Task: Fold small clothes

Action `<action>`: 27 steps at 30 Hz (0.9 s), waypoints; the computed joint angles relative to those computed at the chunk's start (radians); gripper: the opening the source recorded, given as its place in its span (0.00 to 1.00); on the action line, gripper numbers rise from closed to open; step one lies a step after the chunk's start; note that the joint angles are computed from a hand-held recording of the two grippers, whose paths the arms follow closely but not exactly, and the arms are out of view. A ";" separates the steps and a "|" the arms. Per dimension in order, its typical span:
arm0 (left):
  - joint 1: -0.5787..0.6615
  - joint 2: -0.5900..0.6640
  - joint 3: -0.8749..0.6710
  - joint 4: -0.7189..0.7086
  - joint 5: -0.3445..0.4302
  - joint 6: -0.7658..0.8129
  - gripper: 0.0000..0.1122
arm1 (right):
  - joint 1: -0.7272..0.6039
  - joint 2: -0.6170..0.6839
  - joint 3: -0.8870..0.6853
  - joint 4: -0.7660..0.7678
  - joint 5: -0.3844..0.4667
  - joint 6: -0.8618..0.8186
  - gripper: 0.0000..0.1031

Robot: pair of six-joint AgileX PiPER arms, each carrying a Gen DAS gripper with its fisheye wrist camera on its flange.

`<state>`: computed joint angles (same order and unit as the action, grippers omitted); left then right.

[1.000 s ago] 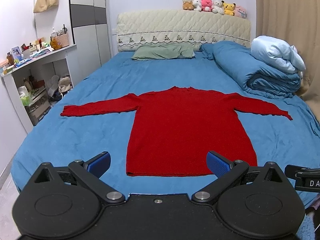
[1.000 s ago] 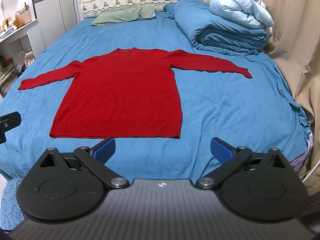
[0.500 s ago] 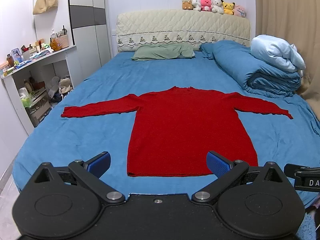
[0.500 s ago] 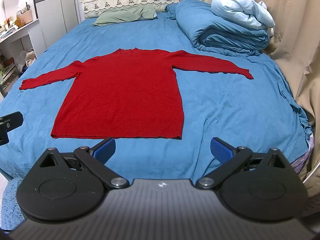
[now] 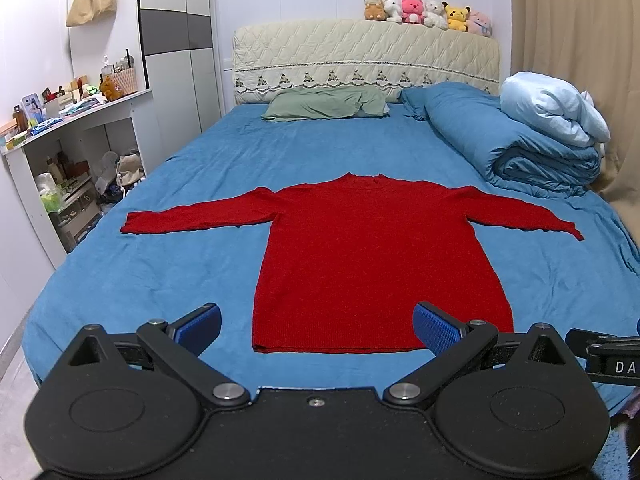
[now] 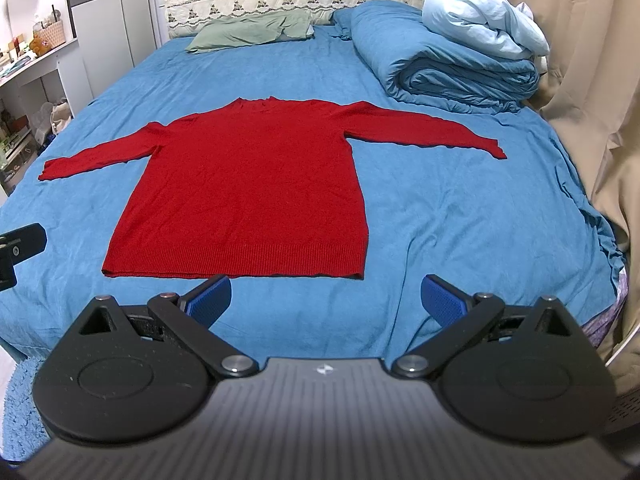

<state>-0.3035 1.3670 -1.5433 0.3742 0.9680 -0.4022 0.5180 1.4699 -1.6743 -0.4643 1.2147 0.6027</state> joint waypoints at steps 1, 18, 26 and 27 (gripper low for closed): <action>0.001 0.000 0.000 -0.001 0.000 0.001 0.92 | 0.001 0.002 -0.003 0.000 0.002 0.000 1.00; 0.008 0.005 -0.006 -0.012 0.006 0.002 0.92 | 0.013 0.001 0.011 -0.011 -0.008 0.016 1.00; 0.040 0.052 -0.072 -0.040 -0.002 0.039 0.92 | -0.009 0.006 0.001 -0.012 -0.023 0.008 1.00; 0.049 0.073 -0.102 -0.054 -0.003 0.053 0.92 | -0.019 0.013 -0.011 -0.013 -0.024 0.004 1.00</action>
